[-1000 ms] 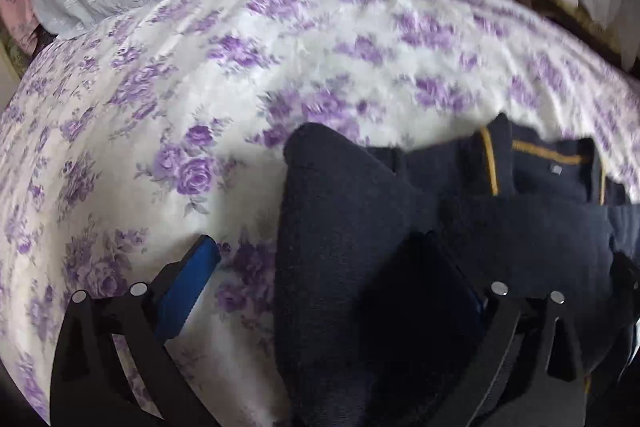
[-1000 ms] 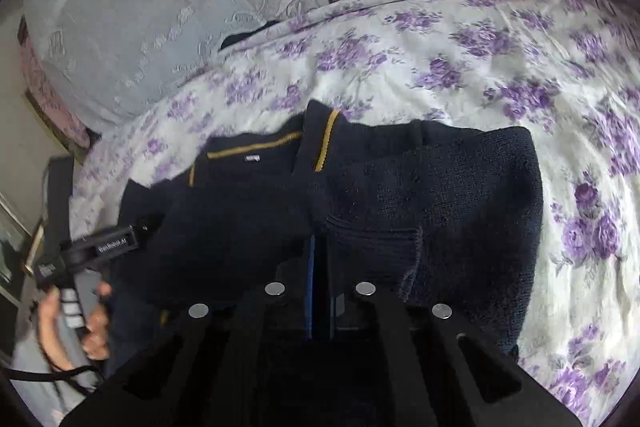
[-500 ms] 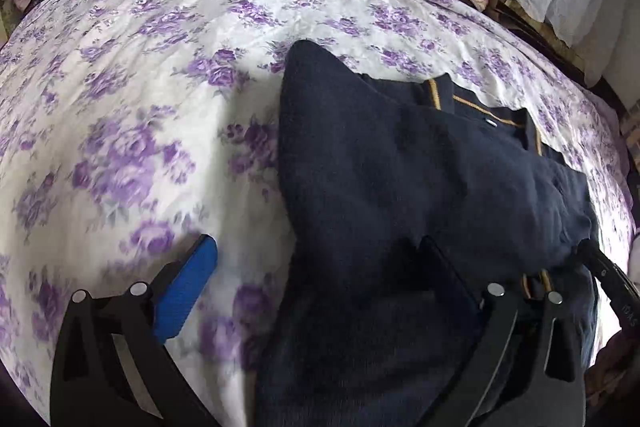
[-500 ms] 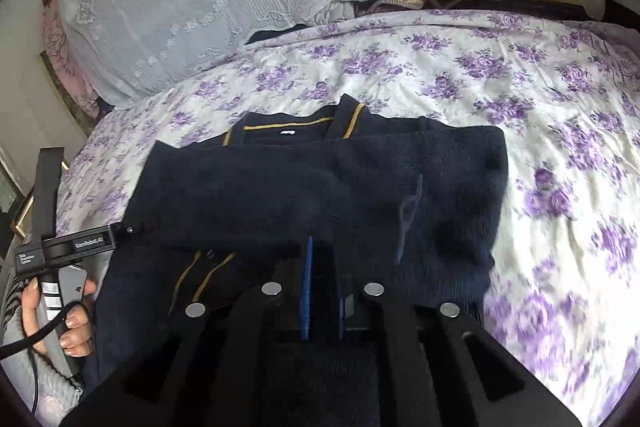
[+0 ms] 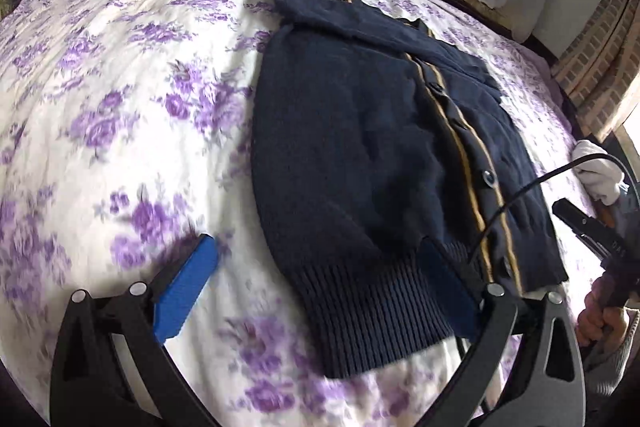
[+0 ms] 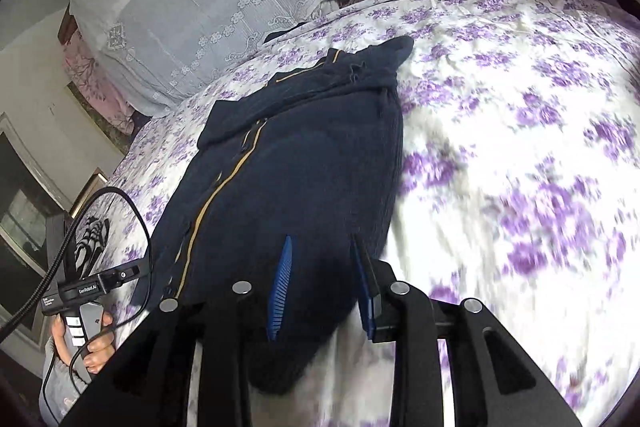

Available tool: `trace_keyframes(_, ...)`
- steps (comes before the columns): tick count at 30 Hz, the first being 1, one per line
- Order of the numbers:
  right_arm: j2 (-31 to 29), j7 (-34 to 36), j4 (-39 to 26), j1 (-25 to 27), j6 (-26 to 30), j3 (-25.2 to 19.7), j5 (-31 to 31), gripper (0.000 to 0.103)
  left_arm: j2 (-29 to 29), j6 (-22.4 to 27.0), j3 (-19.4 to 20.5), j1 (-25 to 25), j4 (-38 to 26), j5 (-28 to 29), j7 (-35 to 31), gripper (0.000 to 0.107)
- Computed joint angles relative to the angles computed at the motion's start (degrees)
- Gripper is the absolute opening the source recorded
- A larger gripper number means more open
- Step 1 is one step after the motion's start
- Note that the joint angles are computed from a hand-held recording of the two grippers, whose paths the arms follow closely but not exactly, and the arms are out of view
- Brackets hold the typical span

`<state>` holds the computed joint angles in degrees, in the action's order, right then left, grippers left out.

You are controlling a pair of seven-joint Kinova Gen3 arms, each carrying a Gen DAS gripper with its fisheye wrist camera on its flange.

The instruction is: Fold small clothes

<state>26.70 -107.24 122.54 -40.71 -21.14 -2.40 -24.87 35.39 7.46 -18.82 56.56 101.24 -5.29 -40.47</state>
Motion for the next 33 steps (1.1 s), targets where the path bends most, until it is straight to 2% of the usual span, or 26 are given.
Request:
trace_keyframes(1, -0.5, -1.9, 1.6, 1.0, -1.2, -1.7, 1.7, 0.034, -0.9, -2.3, 1.1, -0.5, 1.9, 0.3, 0.1, 0.098)
trace_keyframes(4, -0.3, -8.8, 5.6, 6.5, -4.5, -8.5, 8.1, 0.035, -2.6, -9.3, 8.5, -6.4, 6.1, 2.4, -2.1, 0.098)
trace_keyframes(6, 1.5, -13.4, 6.4, 10.9, -6.7, -12.7, 12.8, 0.036, -2.5, -12.2, 13.8, -11.4, 6.9, 0.1, -0.7, 0.098)
trace_keyframes(8, 2.3, -16.9, 6.3, 12.5, -7.8, -13.5, 16.5, 0.036, -1.6, -14.4, 18.9, -16.7, 6.6, -4.0, 2.2, 0.098)
trace_keyframes(10, 4.1, -20.2, 4.9, 16.9, -8.4, -16.9, 21.2, 0.038, -0.2, -17.4, 23.5, -22.0, 6.2, -7.0, 3.8, 0.098)
trace_keyframes(13, 6.8, -25.7, 3.6, 19.6, -11.0, -18.1, 27.5, 0.033, 1.6, -22.4, 30.8, -29.3, 7.0, -4.8, 0.9, 0.098)
trace_keyframes(15, 7.2, -27.3, 3.1, 18.4, -11.3, -16.6, 28.9, 0.026, 1.8, -22.8, 34.2, -31.7, 7.5, -1.3, -3.8, 0.092)
trace_keyframes(17, 7.7, -28.6, 3.4, 19.2, -12.9, -16.9, 31.4, 0.022, 1.7, -23.1, 37.1, -33.9, 8.8, 1.0, -7.0, 0.074)
trace_keyframes(18, 7.9, -29.3, 3.5, 19.5, -13.4, -17.1, 32.4, 0.019, 1.9, -23.7, 39.0, -35.5, 9.4, 0.8, -7.6, 0.070)
trace_keyframes(20, 7.7, -29.9, 3.7, 19.1, -13.9, -16.5, 33.0, 0.018, 2.9, -25.0, 43.9, -39.9, 11.1, -1.9, -6.7, 0.056)
trace_keyframes(21, 7.6, -30.1, 3.7, 19.2, -13.9, -16.4, 33.7, 0.018, 3.3, -25.7, 45.6, -41.5, 12.0, -3.1, -6.2, 0.056)
trace_keyframes(27, 8.2, -32.3, 2.3, 19.9, -12.2, -16.6, 36.0, 0.019, 4.6, -29.4, 45.2, -41.4, 12.8, -3.7, -3.9, 0.055)
trace_keyframes(28, 8.3, -32.2, 2.3, 20.0, -12.3, -16.8, 35.5, 0.019, 4.3, -29.2, 44.3, -40.5, 12.6, -3.0, -3.9, 0.047)
trace_keyframes(29, 8.4, -31.2, 2.6, 19.7, -13.3, -16.8, 34.2, 0.016, 3.7, -28.1, 42.2, -38.7, 12.1, -1.4, -4.1, 0.020)
trace_keyframes(30, 8.1, -30.1, 3.6, 18.2, -15.1, -15.8, 31.9, 0.009, 3.7, -27.7, 41.2, -37.8, 12.1, -0.4, -4.4, 0.014)
trace_keyframes(33, 5.2, -25.6, 6.7, 10.4, -19.3, -9.7, 24.9, 0.009, 2.6, -30.4, 40.0, -36.5, 13.9, 0.8, -3.9, 0.012)
